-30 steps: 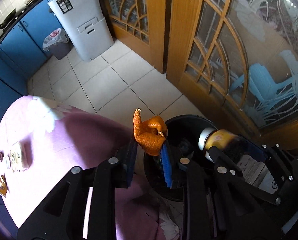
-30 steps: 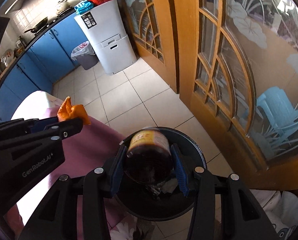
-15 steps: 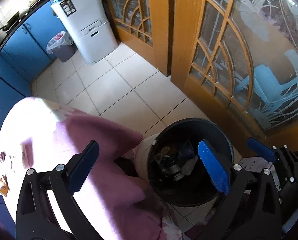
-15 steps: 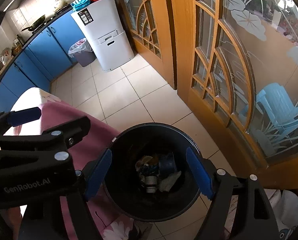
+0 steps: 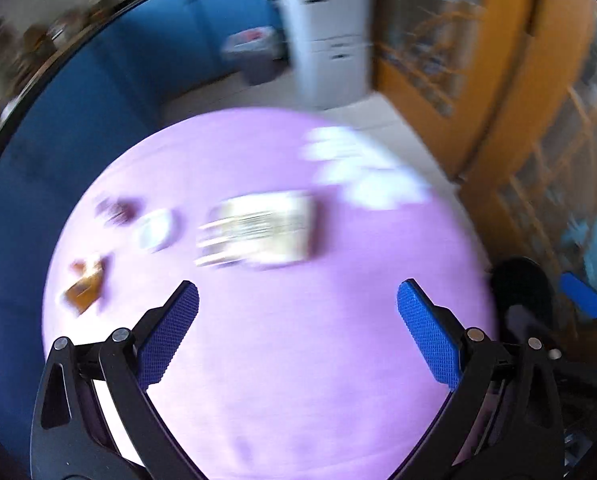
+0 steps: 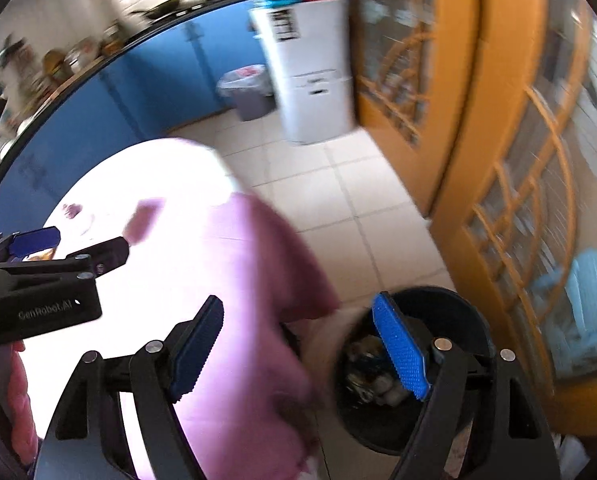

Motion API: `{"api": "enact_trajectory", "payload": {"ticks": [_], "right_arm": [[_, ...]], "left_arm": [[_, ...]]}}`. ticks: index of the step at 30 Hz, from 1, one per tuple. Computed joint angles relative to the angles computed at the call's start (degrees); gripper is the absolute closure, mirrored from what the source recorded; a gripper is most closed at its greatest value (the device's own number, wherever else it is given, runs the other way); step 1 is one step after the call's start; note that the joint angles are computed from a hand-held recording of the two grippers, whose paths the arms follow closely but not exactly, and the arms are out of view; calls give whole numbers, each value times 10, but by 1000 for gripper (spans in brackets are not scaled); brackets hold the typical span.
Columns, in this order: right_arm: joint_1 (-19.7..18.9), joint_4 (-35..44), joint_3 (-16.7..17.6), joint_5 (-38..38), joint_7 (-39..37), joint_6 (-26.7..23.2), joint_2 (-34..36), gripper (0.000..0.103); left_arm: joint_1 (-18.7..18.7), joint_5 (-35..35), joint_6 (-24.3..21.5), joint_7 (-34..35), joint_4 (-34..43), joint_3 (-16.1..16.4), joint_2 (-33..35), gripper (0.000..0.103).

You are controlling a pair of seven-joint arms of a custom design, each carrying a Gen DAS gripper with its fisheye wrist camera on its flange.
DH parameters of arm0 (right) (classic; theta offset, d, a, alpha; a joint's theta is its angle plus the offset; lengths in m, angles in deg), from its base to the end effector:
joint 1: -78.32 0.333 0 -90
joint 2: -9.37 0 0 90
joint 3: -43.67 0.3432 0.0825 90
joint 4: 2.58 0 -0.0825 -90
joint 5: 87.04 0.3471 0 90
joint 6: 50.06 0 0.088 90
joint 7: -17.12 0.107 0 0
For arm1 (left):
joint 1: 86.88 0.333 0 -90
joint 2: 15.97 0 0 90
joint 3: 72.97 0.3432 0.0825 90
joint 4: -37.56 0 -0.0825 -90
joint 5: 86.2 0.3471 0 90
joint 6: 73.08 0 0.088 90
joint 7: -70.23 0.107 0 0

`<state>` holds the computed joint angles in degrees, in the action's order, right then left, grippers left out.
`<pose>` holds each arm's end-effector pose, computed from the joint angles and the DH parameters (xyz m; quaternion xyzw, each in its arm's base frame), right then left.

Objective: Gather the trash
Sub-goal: 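Move both grippers back over the table toward the wrappers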

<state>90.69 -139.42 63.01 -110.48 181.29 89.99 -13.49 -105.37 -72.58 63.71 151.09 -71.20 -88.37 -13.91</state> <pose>0.3523 0.2375 0.5479 -0.4960 0.8146 -0.1950 0.2290 0.4792 -0.3165 0.5700 -0.4673 0.8501 -0.1680 0.1755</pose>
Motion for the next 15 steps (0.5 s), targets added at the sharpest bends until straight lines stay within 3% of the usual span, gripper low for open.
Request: {"api": "enact_trajectory", "payload": {"ticks": [8, 15], "right_arm": [[43, 180, 1, -62, -32, -21, 177, 28], [101, 329, -37, -90, -61, -83, 304, 28]], "left_arm": [[87, -32, -3, 2, -10, 59, 1, 5], [132, -96, -15, 63, 36, 63, 51, 5]]}}
